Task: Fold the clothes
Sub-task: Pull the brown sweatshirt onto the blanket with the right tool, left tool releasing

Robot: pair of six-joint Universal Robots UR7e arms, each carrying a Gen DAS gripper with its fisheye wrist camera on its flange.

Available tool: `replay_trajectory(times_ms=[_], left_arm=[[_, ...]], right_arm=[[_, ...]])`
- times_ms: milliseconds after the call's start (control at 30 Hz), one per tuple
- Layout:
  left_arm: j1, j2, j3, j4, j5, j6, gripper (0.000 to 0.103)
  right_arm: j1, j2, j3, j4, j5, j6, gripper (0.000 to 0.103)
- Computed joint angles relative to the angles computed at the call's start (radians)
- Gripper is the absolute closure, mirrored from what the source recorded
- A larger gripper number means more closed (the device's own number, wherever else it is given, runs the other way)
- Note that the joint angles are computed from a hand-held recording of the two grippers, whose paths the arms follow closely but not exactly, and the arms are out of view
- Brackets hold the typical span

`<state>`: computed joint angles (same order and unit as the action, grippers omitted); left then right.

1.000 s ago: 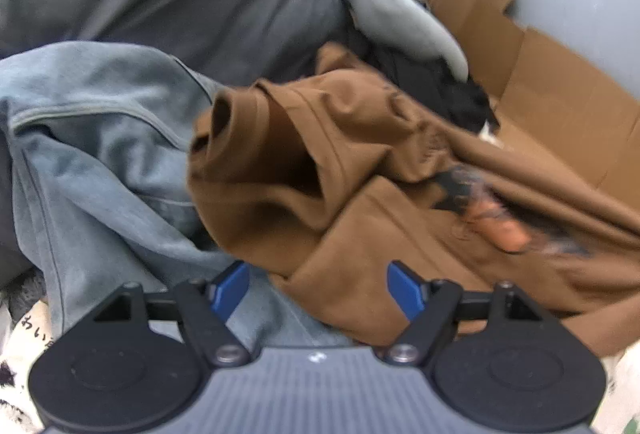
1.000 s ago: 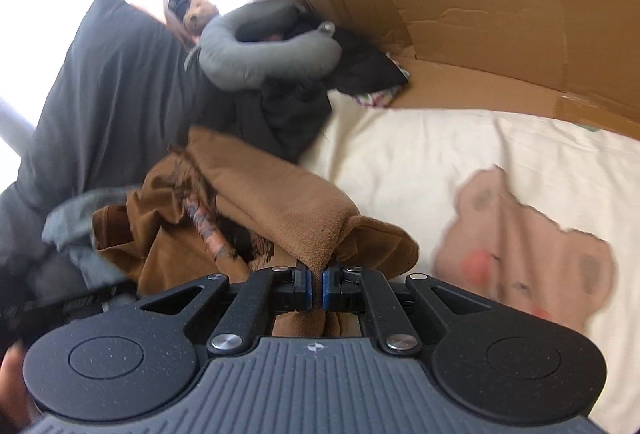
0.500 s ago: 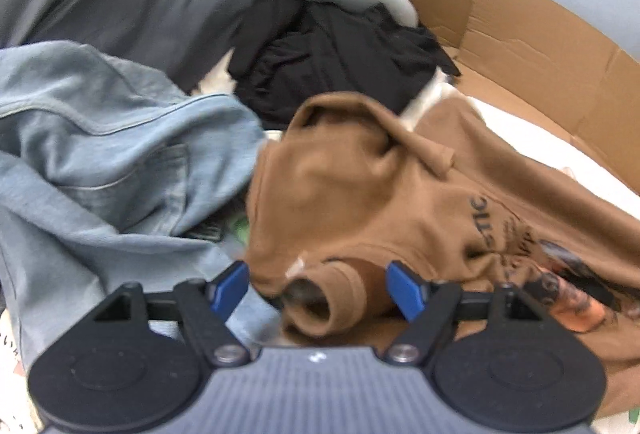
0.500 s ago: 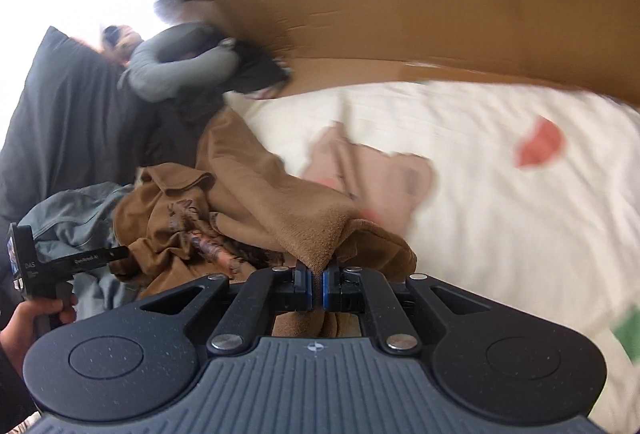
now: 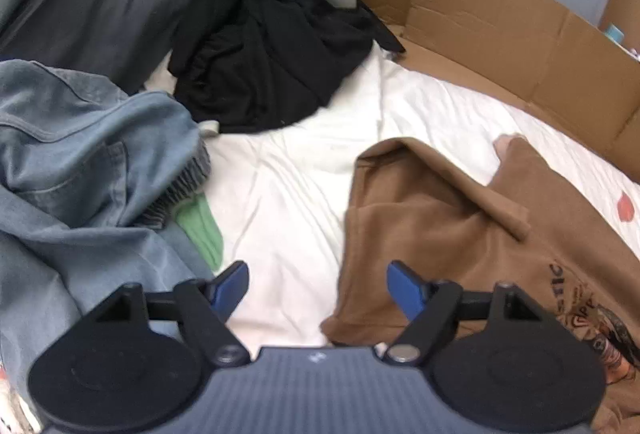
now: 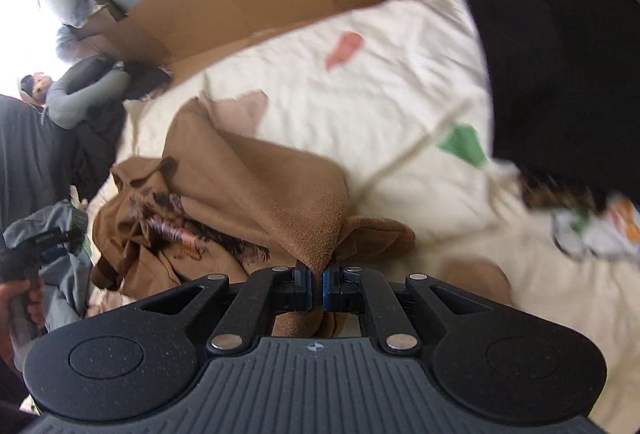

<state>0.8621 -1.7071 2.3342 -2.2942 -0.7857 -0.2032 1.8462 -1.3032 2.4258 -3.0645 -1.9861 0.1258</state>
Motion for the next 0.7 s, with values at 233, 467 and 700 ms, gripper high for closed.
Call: replay_trajectory(times_ms=[233, 467, 700], left_arm=[[-0.011, -0.023, 0.028, 0.013, -0.019, -0.012, 0.024], [0.006, -0.013, 0.027, 0.000, -0.026, -0.015, 0.025], [0.027, -0.010, 0.025, 0.008, -0.027, -0.002, 0.025]], right_arm=[[0.023, -0.043, 0.032, 0.058, -0.113, 0.006, 0.075], [0.010, 0.024, -0.018, -0.011, -0.096, -0.115, 0.056], [-0.008, 0.209, -0.168, -0.040, 0.001, -0.297, 0.047]])
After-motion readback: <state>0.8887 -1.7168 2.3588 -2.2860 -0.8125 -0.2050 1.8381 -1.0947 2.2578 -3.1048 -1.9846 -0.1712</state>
